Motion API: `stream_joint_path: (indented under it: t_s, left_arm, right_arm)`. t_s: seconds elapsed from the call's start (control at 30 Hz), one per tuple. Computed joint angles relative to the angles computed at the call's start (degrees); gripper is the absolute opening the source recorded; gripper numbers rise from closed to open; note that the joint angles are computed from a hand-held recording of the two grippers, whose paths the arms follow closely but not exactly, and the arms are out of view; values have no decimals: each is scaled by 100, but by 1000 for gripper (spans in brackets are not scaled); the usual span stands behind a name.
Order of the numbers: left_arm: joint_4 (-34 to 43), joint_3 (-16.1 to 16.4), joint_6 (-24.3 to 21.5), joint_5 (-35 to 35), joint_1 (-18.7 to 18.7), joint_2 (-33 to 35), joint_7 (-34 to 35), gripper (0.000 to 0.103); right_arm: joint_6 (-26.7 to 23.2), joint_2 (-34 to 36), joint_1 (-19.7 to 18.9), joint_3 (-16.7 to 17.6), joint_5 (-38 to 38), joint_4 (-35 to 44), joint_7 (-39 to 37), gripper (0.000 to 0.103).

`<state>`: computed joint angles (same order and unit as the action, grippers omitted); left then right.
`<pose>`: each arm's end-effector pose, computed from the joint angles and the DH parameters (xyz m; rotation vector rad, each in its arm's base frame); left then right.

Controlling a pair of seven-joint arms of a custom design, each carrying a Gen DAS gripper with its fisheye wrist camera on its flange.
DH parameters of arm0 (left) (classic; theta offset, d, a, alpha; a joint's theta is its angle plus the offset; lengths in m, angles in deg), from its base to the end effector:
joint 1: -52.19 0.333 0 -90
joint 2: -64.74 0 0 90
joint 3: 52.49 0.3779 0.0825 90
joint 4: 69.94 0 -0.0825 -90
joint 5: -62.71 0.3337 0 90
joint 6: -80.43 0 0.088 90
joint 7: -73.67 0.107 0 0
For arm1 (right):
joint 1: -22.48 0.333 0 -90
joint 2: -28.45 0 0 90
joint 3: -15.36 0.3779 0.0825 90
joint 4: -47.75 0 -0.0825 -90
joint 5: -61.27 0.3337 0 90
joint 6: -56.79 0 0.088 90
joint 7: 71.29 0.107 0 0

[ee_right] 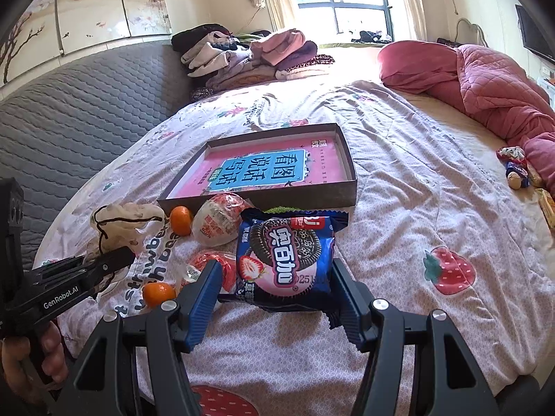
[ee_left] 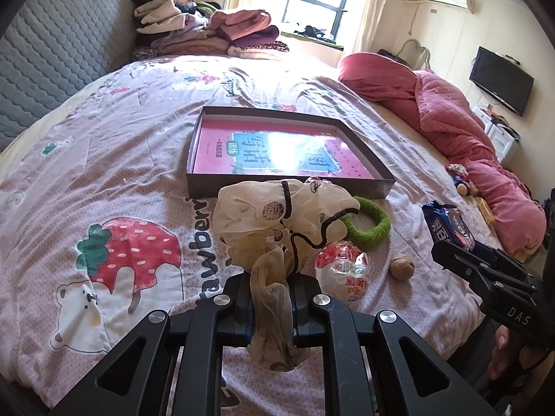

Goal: Organize objects
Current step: 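Lift the mesh bag with the left gripper while the right gripper carries the Oreo packet over the tray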

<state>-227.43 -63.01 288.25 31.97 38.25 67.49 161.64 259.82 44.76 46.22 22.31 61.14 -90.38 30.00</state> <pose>0.4027 -0.1106 0.4068 -1.9720 1.6212 -0.8929 0.4685 0.2726 0.4033 -1.8842 1.3593 -0.3942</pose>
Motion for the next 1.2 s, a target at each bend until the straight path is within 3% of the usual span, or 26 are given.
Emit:
stream_joint_path:
  t_s: [0.27, 0.37, 0.77, 0.87, 1.2]
  left_arm:
    - [243, 22, -89, -527, -110, 22, 489, 14]
    - [407, 54, -136, -739, -170, 103, 715, 14]
    - [1041, 435, -415, -693, -315, 489, 913, 15]
    - [1194, 581, -478, -737, -391, 570, 1008, 15]
    - [1678, 1105, -699, -953, -728, 870, 1288, 15]
  right_arm:
    - [117, 82, 227, -207, 158, 203, -384, 62]
    - [96, 178, -20, 1, -66, 346, -287, 62]
    - [-79, 628, -340, 240, -586, 1116, -159, 62]
    - [-97, 743, -348, 235, -629, 1332, -185, 62]
    - [-214, 1153, -889, 698, -1160, 1965, -8, 62]
